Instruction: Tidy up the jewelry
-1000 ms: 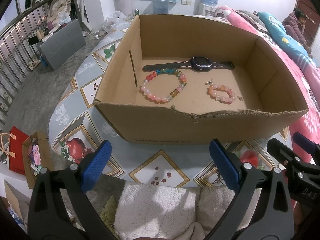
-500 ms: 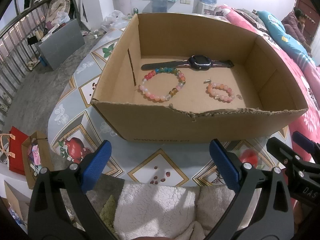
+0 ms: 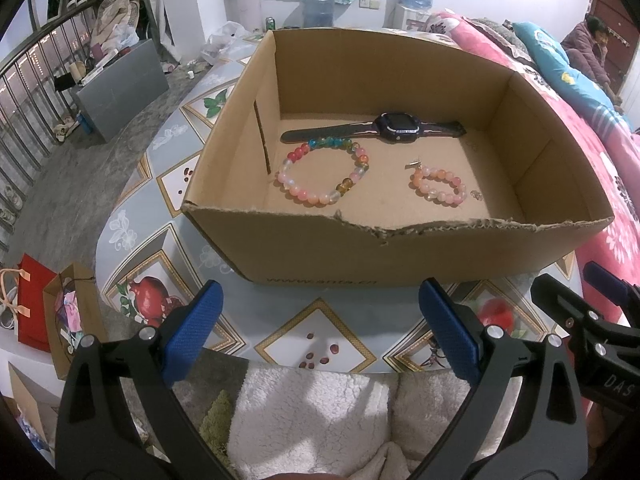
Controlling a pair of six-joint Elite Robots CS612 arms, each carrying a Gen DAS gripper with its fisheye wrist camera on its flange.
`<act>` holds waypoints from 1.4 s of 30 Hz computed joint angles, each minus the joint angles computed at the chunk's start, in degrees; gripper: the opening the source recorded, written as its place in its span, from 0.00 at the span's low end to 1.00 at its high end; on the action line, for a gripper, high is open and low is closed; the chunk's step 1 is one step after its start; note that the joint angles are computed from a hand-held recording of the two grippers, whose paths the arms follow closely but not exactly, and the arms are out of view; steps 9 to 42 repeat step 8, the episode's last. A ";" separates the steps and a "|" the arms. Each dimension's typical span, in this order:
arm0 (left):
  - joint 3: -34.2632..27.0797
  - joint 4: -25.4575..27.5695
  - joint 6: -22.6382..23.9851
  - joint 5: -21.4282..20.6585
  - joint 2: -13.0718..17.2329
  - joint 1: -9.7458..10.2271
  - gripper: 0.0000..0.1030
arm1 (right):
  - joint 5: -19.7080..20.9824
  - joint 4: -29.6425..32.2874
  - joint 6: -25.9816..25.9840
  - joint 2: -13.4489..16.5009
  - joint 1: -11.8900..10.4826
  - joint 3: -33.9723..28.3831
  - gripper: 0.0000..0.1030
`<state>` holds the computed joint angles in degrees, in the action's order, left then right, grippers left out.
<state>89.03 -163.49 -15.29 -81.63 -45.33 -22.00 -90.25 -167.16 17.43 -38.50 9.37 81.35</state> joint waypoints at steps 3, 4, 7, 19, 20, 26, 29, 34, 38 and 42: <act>-0.02 0.00 0.02 -0.02 0.03 0.02 0.92 | 0.00 0.00 0.00 0.00 0.00 0.00 0.94; -0.02 0.07 -0.02 0.09 0.03 -0.01 0.92 | 0.00 -0.03 -0.01 0.00 0.01 0.03 0.94; -0.08 0.40 0.07 -0.33 -0.02 0.06 0.92 | 0.07 0.03 -0.02 -0.02 -0.01 0.03 0.94; -0.20 0.57 0.15 -0.38 -0.02 0.12 0.92 | -0.02 0.06 0.00 -0.01 0.01 -0.02 0.94; -0.20 0.57 0.15 -0.38 -0.02 0.12 0.92 | -0.02 0.06 0.00 -0.01 0.01 -0.02 0.94; -0.20 0.57 0.15 -0.38 -0.02 0.12 0.92 | -0.02 0.06 0.00 -0.01 0.01 -0.02 0.94; -0.20 0.57 0.15 -0.38 -0.02 0.12 0.92 | -0.02 0.06 0.00 -0.01 0.01 -0.02 0.94; -0.20 0.57 0.15 -0.38 -0.02 0.12 0.92 | -0.02 0.06 0.00 -0.01 0.01 -0.02 0.94; -0.20 0.57 0.15 -0.38 -0.02 0.12 0.92 | -0.02 0.06 0.00 -0.01 0.01 -0.02 0.94; -0.20 0.57 0.15 -0.38 -0.02 0.12 0.92 | -0.02 0.06 0.00 -0.01 0.01 -0.02 0.94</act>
